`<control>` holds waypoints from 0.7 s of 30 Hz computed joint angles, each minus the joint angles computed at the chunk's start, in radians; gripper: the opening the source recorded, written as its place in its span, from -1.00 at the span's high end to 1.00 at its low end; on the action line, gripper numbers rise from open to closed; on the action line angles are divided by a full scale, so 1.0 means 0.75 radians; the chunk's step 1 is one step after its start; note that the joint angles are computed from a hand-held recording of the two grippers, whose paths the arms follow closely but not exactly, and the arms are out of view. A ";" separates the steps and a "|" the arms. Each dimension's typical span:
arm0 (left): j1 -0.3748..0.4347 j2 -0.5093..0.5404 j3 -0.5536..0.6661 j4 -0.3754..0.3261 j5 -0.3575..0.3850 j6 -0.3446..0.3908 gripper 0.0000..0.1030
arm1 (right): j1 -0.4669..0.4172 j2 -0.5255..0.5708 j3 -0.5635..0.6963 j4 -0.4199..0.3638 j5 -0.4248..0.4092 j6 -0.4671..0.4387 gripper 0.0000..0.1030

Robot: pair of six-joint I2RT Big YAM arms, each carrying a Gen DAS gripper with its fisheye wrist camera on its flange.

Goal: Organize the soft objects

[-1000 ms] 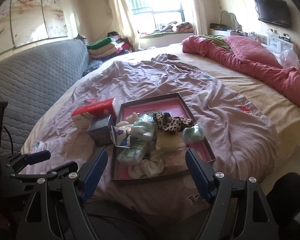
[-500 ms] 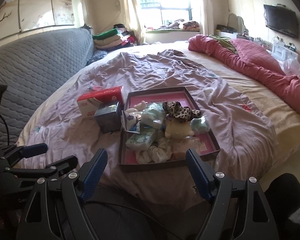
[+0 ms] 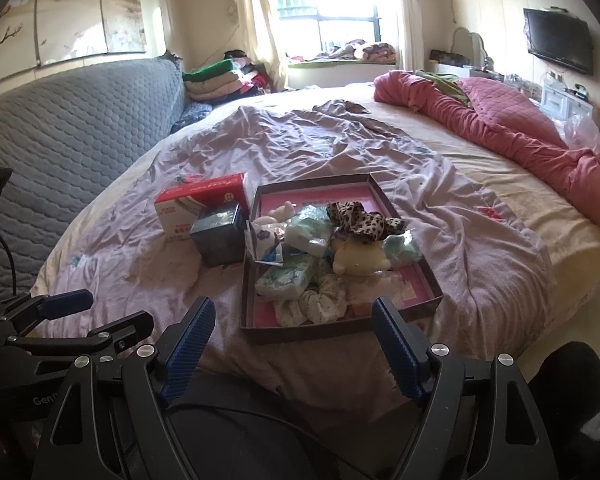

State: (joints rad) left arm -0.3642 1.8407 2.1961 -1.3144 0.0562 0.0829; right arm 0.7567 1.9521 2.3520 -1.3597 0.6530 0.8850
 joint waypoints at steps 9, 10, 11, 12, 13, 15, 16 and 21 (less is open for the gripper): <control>-0.002 0.007 0.001 -0.013 -0.014 0.013 -0.57 | -0.004 0.013 0.009 -0.010 -0.028 0.001 -0.58; -0.002 0.006 0.000 -0.013 -0.016 0.013 -0.57 | -0.003 0.016 0.013 -0.011 -0.029 -0.002 -0.58; -0.001 0.006 0.001 -0.014 -0.014 0.010 -0.57 | -0.003 0.019 0.017 -0.011 -0.028 -0.005 -0.58; 0.000 0.006 0.000 -0.014 -0.013 0.009 -0.57 | -0.002 0.020 0.020 -0.012 -0.028 -0.005 -0.58; 0.001 0.006 0.000 -0.015 -0.017 0.007 -0.57 | -0.003 0.021 0.022 -0.014 -0.028 -0.006 -0.58; 0.004 0.008 0.002 -0.017 -0.018 0.005 -0.57 | -0.003 0.020 0.019 -0.010 -0.029 -0.005 -0.58; 0.004 0.009 0.003 -0.019 -0.020 0.002 -0.57 | -0.003 0.023 0.025 -0.014 -0.029 -0.005 -0.58; 0.005 0.016 0.010 -0.024 -0.025 0.000 -0.57 | -0.003 0.027 0.030 -0.019 -0.031 0.000 -0.58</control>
State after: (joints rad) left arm -0.3603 1.8531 2.2033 -1.3324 0.0376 0.0825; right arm 0.7543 1.9722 2.3742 -1.3740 0.6294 0.8847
